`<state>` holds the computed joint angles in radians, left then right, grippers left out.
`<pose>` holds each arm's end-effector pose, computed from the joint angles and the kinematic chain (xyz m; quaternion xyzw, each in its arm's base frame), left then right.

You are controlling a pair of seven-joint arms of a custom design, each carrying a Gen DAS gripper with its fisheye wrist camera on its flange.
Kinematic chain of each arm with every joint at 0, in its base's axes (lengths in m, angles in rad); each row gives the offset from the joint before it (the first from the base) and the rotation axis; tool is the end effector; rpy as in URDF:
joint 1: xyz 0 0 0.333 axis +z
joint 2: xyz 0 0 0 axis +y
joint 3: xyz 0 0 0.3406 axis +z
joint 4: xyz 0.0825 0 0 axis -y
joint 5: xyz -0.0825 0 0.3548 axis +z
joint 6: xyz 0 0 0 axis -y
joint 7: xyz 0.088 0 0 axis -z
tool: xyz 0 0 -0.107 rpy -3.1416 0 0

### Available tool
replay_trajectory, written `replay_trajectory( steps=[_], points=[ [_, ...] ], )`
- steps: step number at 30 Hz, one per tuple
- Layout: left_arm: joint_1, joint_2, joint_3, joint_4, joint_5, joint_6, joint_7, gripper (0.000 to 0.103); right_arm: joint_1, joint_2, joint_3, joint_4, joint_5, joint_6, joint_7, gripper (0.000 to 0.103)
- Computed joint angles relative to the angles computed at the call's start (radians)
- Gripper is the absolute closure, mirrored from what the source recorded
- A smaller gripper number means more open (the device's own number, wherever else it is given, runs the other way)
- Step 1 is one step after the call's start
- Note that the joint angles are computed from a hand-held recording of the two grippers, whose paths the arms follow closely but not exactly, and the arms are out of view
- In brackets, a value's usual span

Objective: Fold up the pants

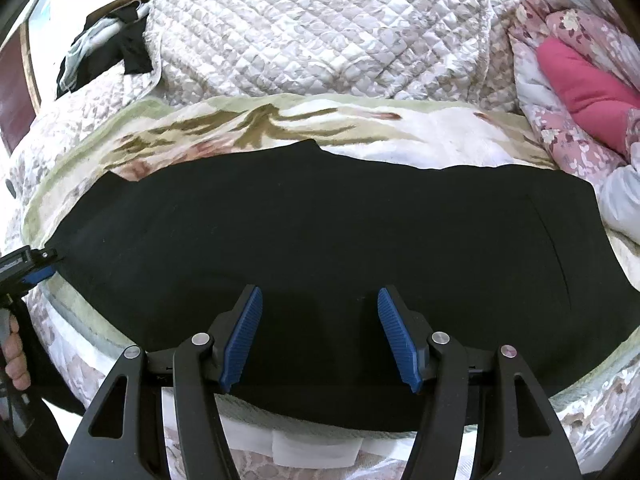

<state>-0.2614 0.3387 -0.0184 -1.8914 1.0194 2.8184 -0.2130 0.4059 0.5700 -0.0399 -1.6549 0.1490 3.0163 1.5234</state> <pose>0.6040 -0.2161 0.4162 -0.8227 0.4243 -0.3148 0.2096 0.6763 0.2542 0.4120 -0.7393 0.5517 -0.2027 0.3287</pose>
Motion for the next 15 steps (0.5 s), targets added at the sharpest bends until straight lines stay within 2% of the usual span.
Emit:
replay_trajectory(
  steps=[5,6,8,9,11,15],
  points=[
    [0.000,0.038,0.005,0.060,-0.017,-0.039,0.023,0.047,-0.014,-0.001,0.020,0.002,0.009,-0.001,-0.018,0.042],
    [0.000,0.045,0.002,0.073,-0.030,-0.056,0.042,0.051,-0.015,-0.002,0.022,0.001,0.011,0.000,-0.021,0.042],
    [0.005,0.057,-0.009,0.095,-0.068,-0.083,0.093,0.083,-0.019,-0.004,0.025,-0.003,0.018,0.008,-0.024,0.042],
    [0.016,0.062,-0.017,0.098,-0.096,-0.073,0.117,0.089,-0.019,-0.006,0.025,-0.005,0.021,0.011,-0.024,0.042],
    [0.023,0.065,-0.021,0.102,-0.138,-0.063,0.157,0.095,-0.020,-0.008,0.024,-0.008,0.027,0.014,-0.023,0.042],
    [0.006,0.061,-0.008,0.134,-0.137,-0.043,0.218,0.096,-0.025,-0.011,0.027,-0.010,0.039,0.016,-0.022,0.042]
  ],
)
